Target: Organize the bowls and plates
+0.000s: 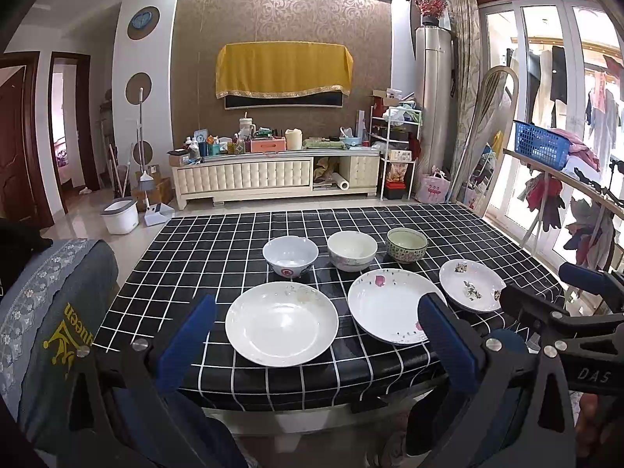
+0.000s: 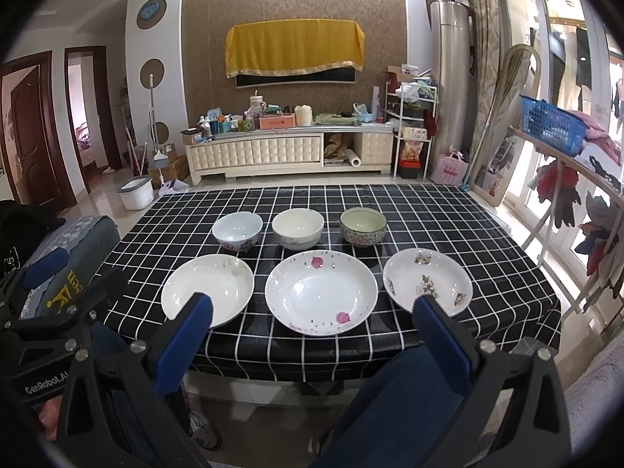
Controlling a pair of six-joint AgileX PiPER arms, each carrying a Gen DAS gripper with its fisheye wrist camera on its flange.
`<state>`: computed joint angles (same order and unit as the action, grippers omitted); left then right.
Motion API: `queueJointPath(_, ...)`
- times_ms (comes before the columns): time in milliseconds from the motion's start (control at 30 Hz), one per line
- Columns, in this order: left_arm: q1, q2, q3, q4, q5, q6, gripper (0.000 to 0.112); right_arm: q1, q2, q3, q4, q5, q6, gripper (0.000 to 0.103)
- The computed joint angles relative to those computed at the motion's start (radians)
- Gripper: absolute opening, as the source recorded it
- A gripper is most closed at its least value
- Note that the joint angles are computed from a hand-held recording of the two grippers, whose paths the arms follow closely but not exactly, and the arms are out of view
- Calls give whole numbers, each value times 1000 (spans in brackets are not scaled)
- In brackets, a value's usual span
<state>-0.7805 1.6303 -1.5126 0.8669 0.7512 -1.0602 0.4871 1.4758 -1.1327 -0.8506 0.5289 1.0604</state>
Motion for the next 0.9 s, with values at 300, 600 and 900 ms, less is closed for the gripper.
queueJointPath(300, 7, 13, -8, -6, -1, 6, 102, -12, -6, 7, 49, -13, -42, 103)
queueJointPath(600, 5, 16, -2, 5, -2, 1, 102, -14, -10, 7, 58, -9, -56, 103)
queueJointPath(900, -11, 12, 9, 36, 7, -29, 102, -12, -16, 9, 60, -7, -58, 103)
